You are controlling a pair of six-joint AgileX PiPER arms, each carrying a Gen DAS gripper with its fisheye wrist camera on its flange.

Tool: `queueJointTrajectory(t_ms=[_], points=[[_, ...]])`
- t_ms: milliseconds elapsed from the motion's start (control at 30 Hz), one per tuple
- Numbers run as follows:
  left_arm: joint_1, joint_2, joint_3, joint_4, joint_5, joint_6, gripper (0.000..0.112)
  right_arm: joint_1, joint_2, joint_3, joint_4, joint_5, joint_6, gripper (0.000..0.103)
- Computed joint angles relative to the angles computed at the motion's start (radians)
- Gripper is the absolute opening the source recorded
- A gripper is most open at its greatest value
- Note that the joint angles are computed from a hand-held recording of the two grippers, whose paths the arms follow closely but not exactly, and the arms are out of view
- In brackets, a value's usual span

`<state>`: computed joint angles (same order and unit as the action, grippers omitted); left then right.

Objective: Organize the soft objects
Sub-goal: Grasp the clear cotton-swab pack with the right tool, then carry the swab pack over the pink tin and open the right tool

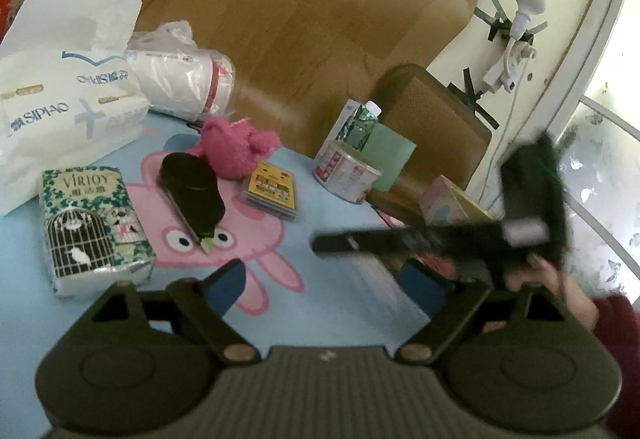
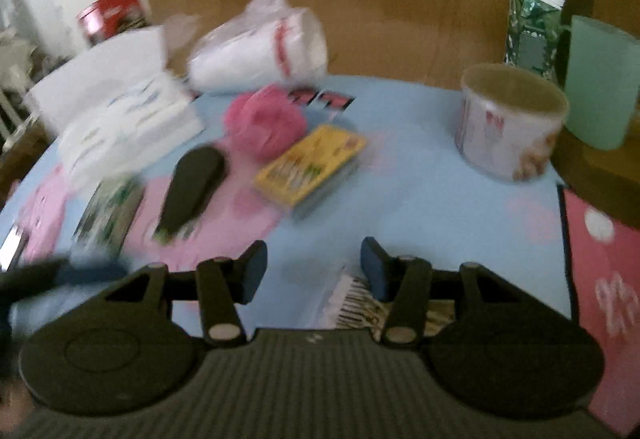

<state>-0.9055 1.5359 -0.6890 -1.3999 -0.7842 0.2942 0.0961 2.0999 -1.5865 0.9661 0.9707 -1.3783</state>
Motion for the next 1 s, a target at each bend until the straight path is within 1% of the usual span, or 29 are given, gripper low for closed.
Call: queueJointTrajectory(t_ms=[67,100,133,167,233,267,300,333,367,467,500,567,600,633,667,700,733,800,833,900,933,967,1000], points=[[0.003,-0.002,0.001,-0.003,0.002,0.0,0.088,-0.055,-0.046,0.088,0.064,0.038,-0.094,0.055],[0.001,-0.002,0.001,-0.004,-0.001,0.001,0.088,-0.077,-0.081,0.148,0.117,0.02,-0.167,0.055],[0.001,-0.001,0.0,-0.007,-0.003,0.004,0.088,-0.086,-0.108,0.189,0.161,-0.008,-0.227,0.055],[0.001,0.0,-0.002,-0.011,-0.002,0.009,0.088,-0.07,-0.14,0.243,0.221,-0.063,-0.296,0.055],[0.004,-0.001,-0.003,-0.009,0.001,0.011,0.088,-0.067,-0.186,0.307,0.307,-0.135,-0.387,0.056],[0.005,-0.001,-0.001,-0.005,0.002,0.005,0.088,-0.053,-0.181,0.301,0.334,-0.158,-0.391,0.061],[0.011,-0.003,0.003,0.006,0.01,-0.003,0.088,-0.068,-0.186,0.31,0.357,-0.147,-0.404,0.073],[0.017,-0.006,0.006,0.019,0.021,-0.011,0.088,-0.086,-0.186,0.311,0.363,-0.13,-0.406,0.08],[0.021,-0.006,0.007,0.028,0.028,-0.018,0.088,-0.1,-0.193,0.332,0.374,-0.133,-0.426,0.091],[0.033,-0.008,0.012,0.057,0.048,-0.028,0.088,-0.111,-0.208,0.397,0.402,-0.179,-0.538,0.096],[0.032,-0.006,0.01,0.058,0.048,-0.023,0.088,-0.102,-0.209,0.414,0.392,-0.219,-0.556,0.1],[0.035,-0.007,0.009,0.06,0.052,-0.016,0.088,-0.072,-0.187,0.404,0.316,-0.284,-0.49,0.099],[0.035,-0.006,0.009,0.058,0.052,-0.013,0.088,-0.075,-0.163,0.394,0.307,-0.274,-0.476,0.094],[0.037,-0.008,0.01,0.061,0.053,-0.013,0.088,-0.075,-0.165,0.407,0.338,-0.27,-0.501,0.086],[0.036,-0.008,0.011,0.062,0.053,-0.013,0.088,-0.078,-0.17,0.406,0.333,-0.25,-0.513,0.073],[0.036,-0.008,0.011,0.063,0.054,-0.014,0.088,-0.078,-0.173,0.396,0.314,-0.229,-0.485,0.072],[0.041,-0.009,0.011,0.069,0.064,-0.012,0.088,-0.081,-0.177,0.402,0.333,-0.214,-0.497,0.072],[0.064,-0.013,0.003,0.099,0.12,-0.015,0.088,-0.078,-0.201,0.446,0.369,-0.217,-0.562,0.072],[0.08,-0.013,0.001,0.145,0.158,-0.06,0.088,-0.082,-0.217,0.473,0.383,-0.205,-0.593,0.072],[0.116,-0.007,0.0,0.319,0.246,-0.246,0.088,-0.104,-0.24,0.519,0.403,-0.147,-0.63,0.072],[0.125,0.005,-0.011,0.384,0.273,-0.313,0.087,-0.115,-0.25,0.541,0.419,-0.129,-0.647,0.072],[0.127,0.02,-0.031,0.409,0.294,-0.34,0.086,-0.13,-0.258,0.564,0.439,-0.109,-0.667,0.072],[0.133,0.037,-0.053,0.447,0.321,-0.378,0.076,-0.152,-0.263,0.583,0.452,-0.079,-0.686,0.072]])
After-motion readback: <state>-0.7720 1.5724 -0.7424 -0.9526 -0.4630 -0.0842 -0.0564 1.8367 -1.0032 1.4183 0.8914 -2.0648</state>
